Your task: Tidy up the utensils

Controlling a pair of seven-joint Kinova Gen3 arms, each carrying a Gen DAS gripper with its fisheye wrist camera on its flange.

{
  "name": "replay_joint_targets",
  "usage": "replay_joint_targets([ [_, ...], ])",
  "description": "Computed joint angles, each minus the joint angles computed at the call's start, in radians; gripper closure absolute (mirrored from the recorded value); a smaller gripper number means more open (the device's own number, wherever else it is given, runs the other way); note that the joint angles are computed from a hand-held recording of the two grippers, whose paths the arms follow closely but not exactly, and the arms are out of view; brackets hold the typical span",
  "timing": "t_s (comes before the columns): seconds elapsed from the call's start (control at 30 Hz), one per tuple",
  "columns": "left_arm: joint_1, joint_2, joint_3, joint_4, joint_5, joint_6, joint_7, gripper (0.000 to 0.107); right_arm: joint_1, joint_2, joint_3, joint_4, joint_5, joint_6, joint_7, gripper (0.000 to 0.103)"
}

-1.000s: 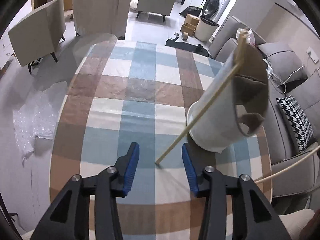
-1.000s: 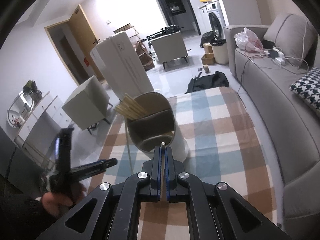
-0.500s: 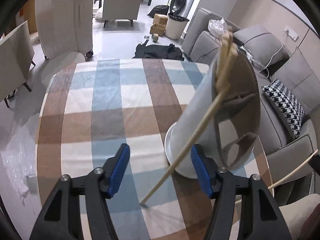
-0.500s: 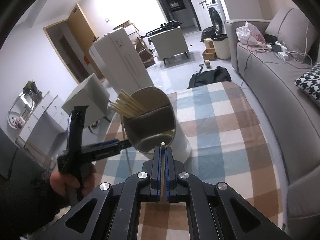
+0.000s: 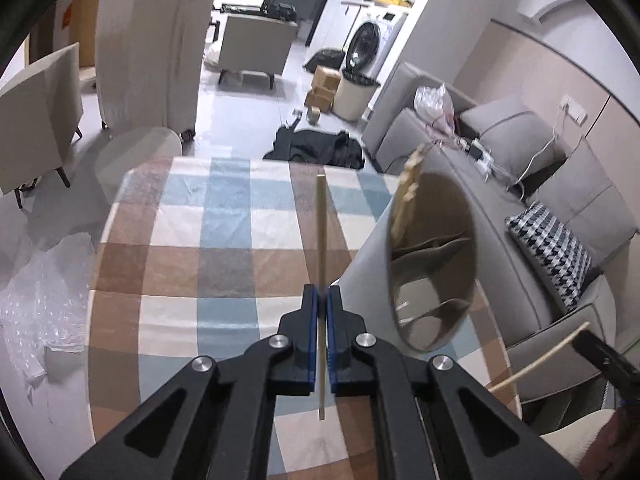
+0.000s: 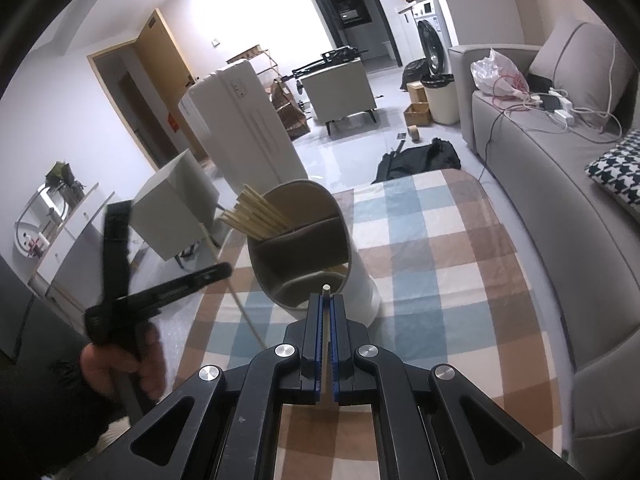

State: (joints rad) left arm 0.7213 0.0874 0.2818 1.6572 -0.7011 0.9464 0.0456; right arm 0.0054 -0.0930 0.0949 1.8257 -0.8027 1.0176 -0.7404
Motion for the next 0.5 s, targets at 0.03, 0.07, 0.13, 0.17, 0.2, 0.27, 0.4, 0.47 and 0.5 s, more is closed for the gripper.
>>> replay_joint_targets([
  [0.03, 0.006, -0.003, 0.002, -0.005, -0.012, 0.013, 0.012, 0.107, 0.0, 0.001, 0.0, -0.003, 0.0, 0.001, -0.003, 0.1],
  [0.07, 0.012, -0.01, 0.005, -0.008, -0.024, 0.022, 0.025, 0.107, 0.0, 0.001, 0.001, -0.009, -0.002, 0.007, -0.008, 0.1],
  [0.13, 0.026, -0.024, 0.019, -0.024, -0.061, 0.05, 0.056, 0.107, 0.001, -0.006, 0.002, -0.02, -0.009, 0.012, -0.012, 0.1],
  [0.17, 0.033, -0.033, 0.028, -0.035, -0.081, 0.068, 0.07, 0.107, 0.0, -0.009, 0.005, -0.03, -0.017, 0.018, -0.01, 0.101],
  [0.2, 0.037, -0.038, 0.036, -0.043, -0.099, 0.08, 0.082, 0.107, -0.001, -0.012, 0.008, -0.04, -0.025, 0.025, -0.006, 0.101],
  [0.27, 0.046, -0.046, 0.054, -0.075, -0.147, 0.109, 0.101, 0.107, -0.004, -0.016, 0.013, -0.072, -0.04, 0.044, 0.007, 0.101],
  [0.4, 0.054, -0.034, 0.064, -0.146, -0.24, 0.143, 0.105, 0.107, -0.015, -0.006, 0.011, -0.169, -0.045, 0.073, -0.003, 0.101],
  [0.47, 0.058, -0.027, 0.06, -0.165, -0.289, 0.149, 0.118, 0.107, -0.016, 0.017, 0.011, -0.241, -0.058, 0.098, -0.019, 0.101],
  [0.5, 0.06, -0.014, 0.055, -0.189, -0.323, 0.157, 0.124, 0.107, -0.017, 0.027, 0.005, -0.274, -0.055, 0.104, -0.028, 0.101],
])
